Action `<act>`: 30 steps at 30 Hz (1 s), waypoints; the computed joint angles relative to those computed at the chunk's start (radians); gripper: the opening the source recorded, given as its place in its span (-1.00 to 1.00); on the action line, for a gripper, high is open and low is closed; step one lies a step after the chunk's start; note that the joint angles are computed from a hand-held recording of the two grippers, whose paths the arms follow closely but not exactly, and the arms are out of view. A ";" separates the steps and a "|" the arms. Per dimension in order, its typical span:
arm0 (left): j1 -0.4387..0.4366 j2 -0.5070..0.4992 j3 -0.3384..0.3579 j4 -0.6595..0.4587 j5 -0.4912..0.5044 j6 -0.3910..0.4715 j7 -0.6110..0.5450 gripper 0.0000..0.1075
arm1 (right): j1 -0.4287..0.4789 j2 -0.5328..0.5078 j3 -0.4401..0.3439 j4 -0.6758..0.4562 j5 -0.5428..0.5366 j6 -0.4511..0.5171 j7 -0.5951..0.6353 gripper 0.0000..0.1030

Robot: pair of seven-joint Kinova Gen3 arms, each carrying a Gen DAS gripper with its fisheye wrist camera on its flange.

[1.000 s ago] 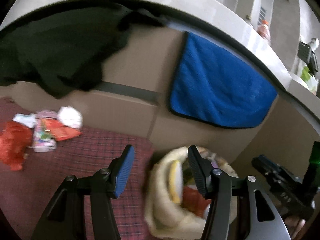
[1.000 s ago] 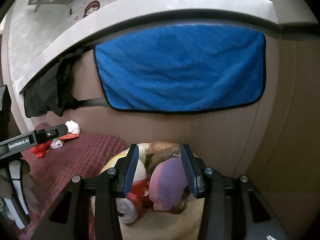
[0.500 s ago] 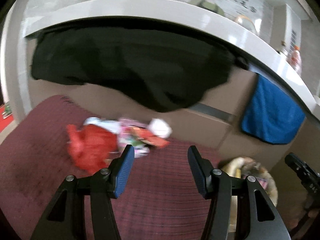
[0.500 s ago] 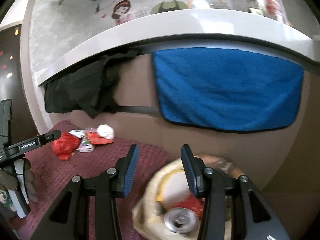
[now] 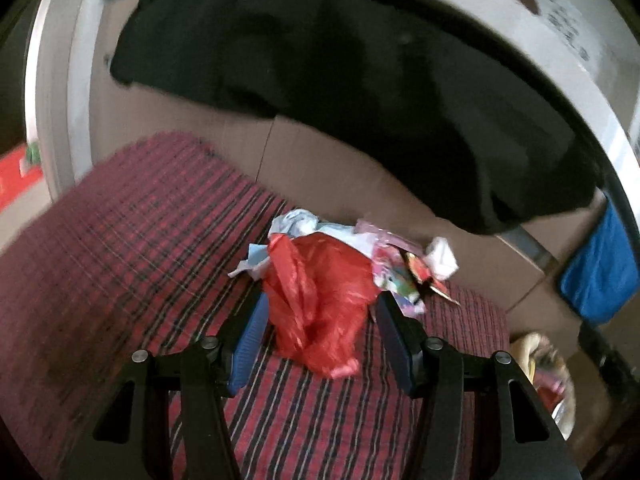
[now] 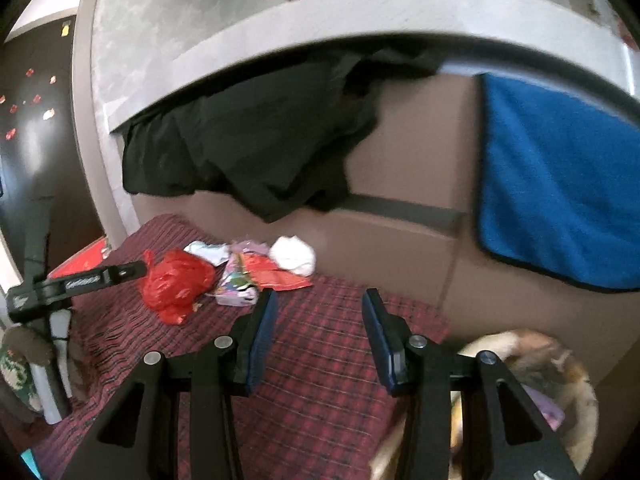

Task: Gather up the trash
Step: 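Grasp the red plastic bag with the left gripper while the right gripper approaches the white tissue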

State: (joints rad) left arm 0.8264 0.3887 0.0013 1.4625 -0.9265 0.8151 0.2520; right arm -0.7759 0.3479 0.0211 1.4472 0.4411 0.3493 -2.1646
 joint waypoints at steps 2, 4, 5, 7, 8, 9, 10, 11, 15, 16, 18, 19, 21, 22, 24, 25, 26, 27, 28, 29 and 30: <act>-0.046 0.000 -0.001 0.017 0.029 -0.065 0.016 0.05 | 0.021 0.032 -0.037 -0.045 -0.030 0.031 0.045 -0.19; -0.079 0.017 -0.009 0.006 0.089 -0.113 -0.020 0.05 | 0.031 0.063 -0.056 -0.087 -0.055 0.060 0.082 -0.19; -0.089 0.019 -0.018 0.013 0.107 -0.153 -0.030 0.06 | 0.033 0.074 -0.061 -0.103 -0.067 0.072 0.097 -0.19; -0.129 0.015 -0.005 0.038 0.130 -0.235 -0.040 0.06 | 0.037 0.101 -0.071 -0.142 -0.090 0.103 0.128 -0.19; -0.129 0.013 -0.017 0.045 0.159 -0.259 -0.065 0.05 | 0.035 0.111 -0.069 -0.157 -0.098 0.113 0.137 -0.19; -0.134 0.009 -0.018 0.050 0.182 -0.274 -0.085 -0.05 | 0.035 0.121 -0.070 -0.174 -0.108 0.123 0.148 -0.19; -0.133 -0.001 -0.025 0.064 0.189 -0.295 -0.101 -0.14 | 0.036 0.127 -0.071 -0.185 -0.117 0.129 0.158 -0.19; -0.134 -0.008 -0.024 0.070 0.191 -0.299 -0.117 -0.25 | 0.043 0.140 -0.079 -0.208 -0.132 0.143 0.174 -0.19; -0.054 -0.067 -0.067 0.116 0.148 -0.265 -0.108 -0.33 | 0.068 0.197 -0.112 -0.313 -0.205 0.193 0.247 -0.19; -0.019 -0.092 -0.079 0.141 0.107 -0.249 -0.072 -0.33 | 0.062 0.211 -0.107 -0.337 -0.212 0.202 0.256 -0.19; 0.013 -0.125 -0.063 0.167 0.033 -0.191 -0.008 -0.33 | 0.027 0.247 -0.070 -0.393 -0.199 0.219 0.249 -0.19; 0.047 -0.147 -0.067 0.187 -0.005 -0.151 0.026 -0.33 | 0.006 0.269 -0.044 -0.426 -0.185 0.229 0.234 -0.19; 0.068 -0.171 -0.042 0.208 -0.064 -0.084 0.085 -0.33 | -0.020 0.326 -0.005 -0.512 -0.176 0.262 0.186 -0.19; 0.093 -0.183 -0.040 0.219 -0.096 -0.043 0.113 -0.33 | -0.023 0.358 0.004 -0.558 -0.183 0.278 0.160 -0.19; 0.111 -0.192 -0.021 0.228 -0.127 0.029 0.140 -0.33 | -0.025 0.413 0.020 -0.638 -0.197 0.302 0.104 -0.19; 0.105 -0.197 0.000 0.236 -0.141 0.052 0.158 -0.33 | -0.024 0.436 0.024 -0.673 -0.201 0.315 0.080 -0.19; 0.099 -0.203 0.012 0.245 -0.150 0.060 0.171 -0.33 | -0.026 0.462 0.032 -0.706 -0.205 0.323 0.050 -0.19; 0.093 -0.209 0.023 0.254 -0.155 0.066 0.182 -0.33 | -0.032 0.491 0.047 -0.746 -0.206 0.339 0.010 -0.19; 0.083 -0.218 0.034 0.267 -0.159 0.063 0.197 -0.33 | -0.037 0.515 0.060 -0.781 -0.204 0.358 -0.027 -0.19; 0.071 -0.221 0.045 0.273 -0.161 0.060 0.205 -0.33 | -0.038 0.533 0.064 -0.809 -0.203 0.375 -0.049 -0.19; 0.059 -0.227 0.054 0.285 -0.164 0.056 0.217 -0.33 | -0.037 0.555 0.066 -0.846 -0.203 0.400 -0.069 -0.19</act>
